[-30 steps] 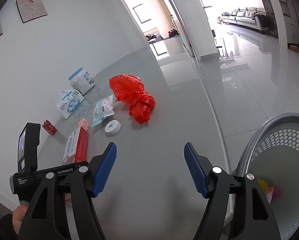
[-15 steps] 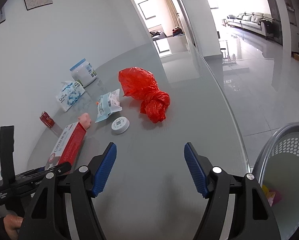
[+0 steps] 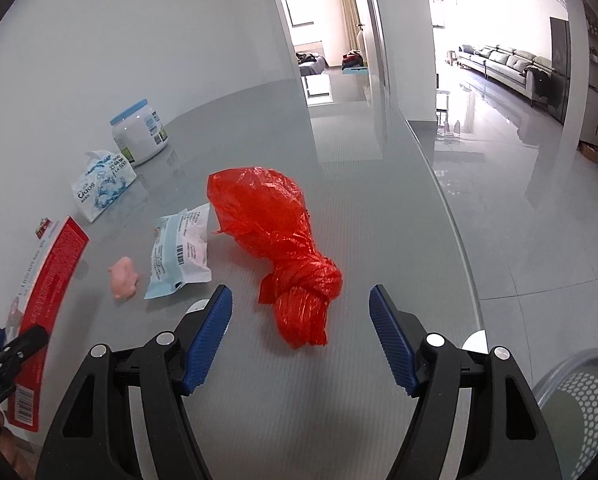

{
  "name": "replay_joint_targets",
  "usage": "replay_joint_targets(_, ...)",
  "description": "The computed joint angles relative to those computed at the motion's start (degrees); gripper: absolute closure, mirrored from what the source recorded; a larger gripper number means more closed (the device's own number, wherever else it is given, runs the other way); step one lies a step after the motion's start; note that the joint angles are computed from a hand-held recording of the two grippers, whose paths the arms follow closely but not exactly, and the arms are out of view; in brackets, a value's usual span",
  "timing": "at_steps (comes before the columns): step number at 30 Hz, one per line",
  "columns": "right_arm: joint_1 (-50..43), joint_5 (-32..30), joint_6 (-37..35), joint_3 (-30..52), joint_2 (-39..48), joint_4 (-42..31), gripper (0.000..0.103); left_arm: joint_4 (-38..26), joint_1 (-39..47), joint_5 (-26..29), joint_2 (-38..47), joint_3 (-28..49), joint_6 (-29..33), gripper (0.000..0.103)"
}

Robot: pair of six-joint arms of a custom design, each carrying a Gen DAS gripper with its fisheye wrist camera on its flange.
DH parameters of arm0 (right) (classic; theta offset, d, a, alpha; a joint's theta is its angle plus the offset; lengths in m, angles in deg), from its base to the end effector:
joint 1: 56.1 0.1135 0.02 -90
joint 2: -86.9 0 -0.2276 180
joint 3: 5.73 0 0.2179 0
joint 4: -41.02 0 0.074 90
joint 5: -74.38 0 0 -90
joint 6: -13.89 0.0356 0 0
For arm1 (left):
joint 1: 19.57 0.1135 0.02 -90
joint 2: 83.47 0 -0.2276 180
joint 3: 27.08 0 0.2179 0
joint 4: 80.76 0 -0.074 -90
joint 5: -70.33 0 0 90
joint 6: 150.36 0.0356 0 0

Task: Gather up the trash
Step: 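Grasp the red plastic bag with the right tool while the left tool holds the box, then carry the box and red bag over the grey basket and open both tools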

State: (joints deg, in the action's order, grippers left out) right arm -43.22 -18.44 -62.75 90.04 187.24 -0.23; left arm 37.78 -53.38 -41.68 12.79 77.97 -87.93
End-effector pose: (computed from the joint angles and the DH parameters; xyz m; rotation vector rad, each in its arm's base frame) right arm 0.3451 0.0807 0.2415 -0.0138 2.3869 0.2771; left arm 0.2775 -0.1698 0.2880 -0.0267 2.3996 -0.0124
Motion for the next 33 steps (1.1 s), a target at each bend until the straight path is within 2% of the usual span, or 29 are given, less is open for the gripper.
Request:
replay_joint_targets(6, 0.48, 0.88, -1.96, 13.33, 11.71, -6.29, 0.035, 2.14, 1.59, 1.52, 3.39, 3.05, 2.86, 0.052)
replay_joint_targets(11, 1.11, 1.99, -2.39, 19.72, 16.97, -9.49, 0.035, 3.54, 2.39, 2.63, 5.18, 4.21, 3.93, 0.052)
replay_joint_targets(13, 1.27, 2.42, -2.44, 20.87, 18.03, -10.10, 0.040, 4.14, 2.67, 2.51, 5.31, 4.11, 4.57, 0.052)
replay_joint_targets(15, 1.31, 2.49, -2.37, 21.67, 18.82, -10.94, 0.058, 4.68, 3.25, 3.05, 5.28, 3.95, 5.08, 0.052)
replay_joint_targets(16, 1.38, 2.44, -2.12, 21.95, 19.09, -11.13, 0.058, 4.90, 3.42, 3.26, 5.18, 3.74, 5.18, 0.052)
replay_joint_targets(25, 2.20, 3.00, 0.63, 12.67, 11.20, -6.50, 0.062, 6.09, 3.17, 4.63, 3.92, 2.36, 5.42, 0.052)
replay_joint_targets(33, 2.25, 4.64, 4.82, -1.87, -3.07, -4.30, 0.062, 6.90, 0.08, 4.74, 2.17, 0.99, 5.49, 0.052)
